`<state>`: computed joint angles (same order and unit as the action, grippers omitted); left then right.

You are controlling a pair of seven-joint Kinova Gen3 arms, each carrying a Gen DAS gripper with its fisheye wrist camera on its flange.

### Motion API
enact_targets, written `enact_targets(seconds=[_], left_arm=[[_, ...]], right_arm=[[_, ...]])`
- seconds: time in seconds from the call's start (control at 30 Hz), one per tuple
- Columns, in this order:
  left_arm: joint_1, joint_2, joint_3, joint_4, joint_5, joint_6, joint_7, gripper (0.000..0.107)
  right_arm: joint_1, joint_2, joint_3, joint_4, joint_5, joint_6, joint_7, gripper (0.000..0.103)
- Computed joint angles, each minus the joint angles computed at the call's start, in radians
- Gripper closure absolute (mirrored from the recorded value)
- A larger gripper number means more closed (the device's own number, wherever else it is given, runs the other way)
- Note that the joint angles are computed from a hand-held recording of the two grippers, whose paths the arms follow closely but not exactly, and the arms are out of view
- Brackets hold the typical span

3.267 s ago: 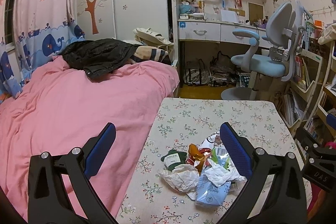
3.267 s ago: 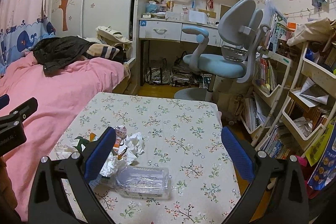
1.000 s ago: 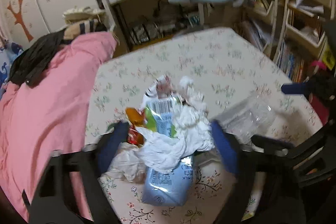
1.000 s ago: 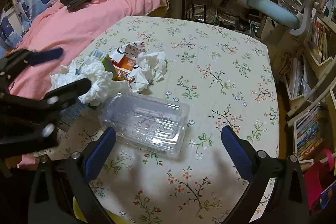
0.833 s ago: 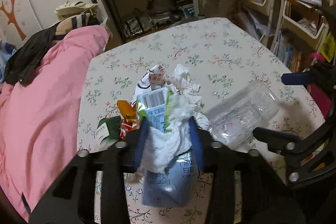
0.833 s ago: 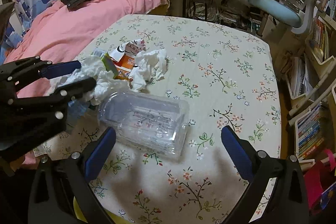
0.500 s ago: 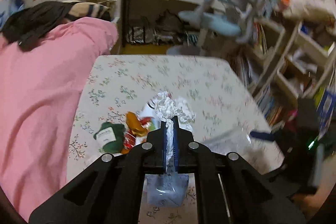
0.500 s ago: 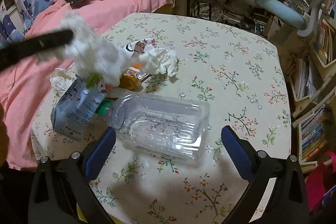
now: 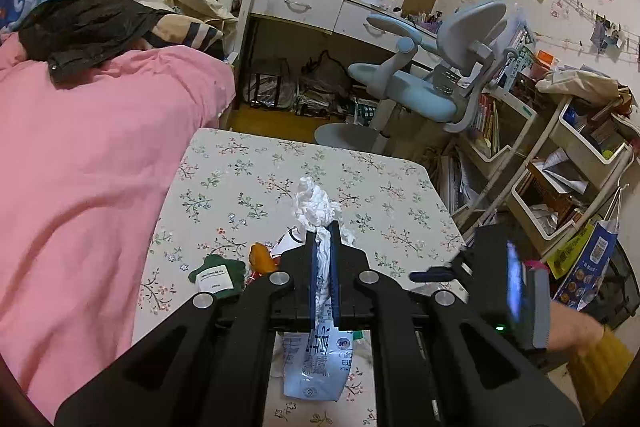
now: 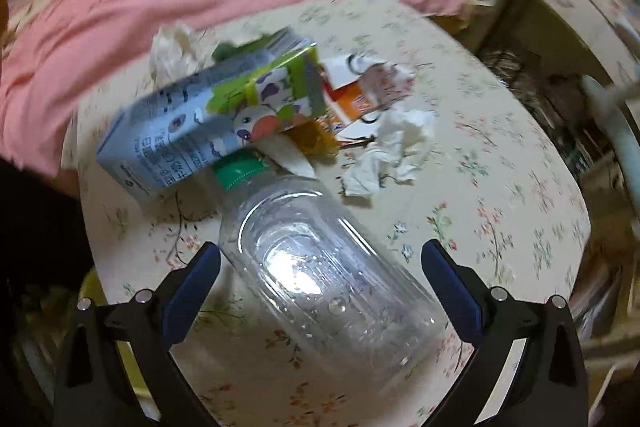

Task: Collect trash
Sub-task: 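Grasp the clear bottle with the right tool while the left tool grasps white tissue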

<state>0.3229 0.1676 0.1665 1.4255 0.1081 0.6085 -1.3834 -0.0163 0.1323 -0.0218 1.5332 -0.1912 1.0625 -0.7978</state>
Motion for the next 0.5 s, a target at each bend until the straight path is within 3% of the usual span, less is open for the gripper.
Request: enact_targets(seconds=[0.07,0.2,0.37,0.5], left_arm=[[0.003,0.003,-0.002,-0.008,-0.007,0.011,0.003,0.102],[-0.007,0.0,0.0,-0.006,0.009,0.019,-0.002,0.102],[-0.013,-0.008,0.003,0.006,0.027,0.017,-0.017,0.102],[-0.01,-0.017,0.005,0.018,0.03,0.014,-0.021,0.102]], right_arm=[[-0.018,0.031,0.002,-0.045,0.032,0.056,-0.015,0.008],[0.007,0.03,-0.002,-0.052,-0.019,0.144,-0.02,0.037],[0.013,-0.091,0.015,0.087,-0.031,0.104,-0.088,0.048],[0.029,-0.17,0.051,0.181,-0.055,0.053,-0.194,0.049]])
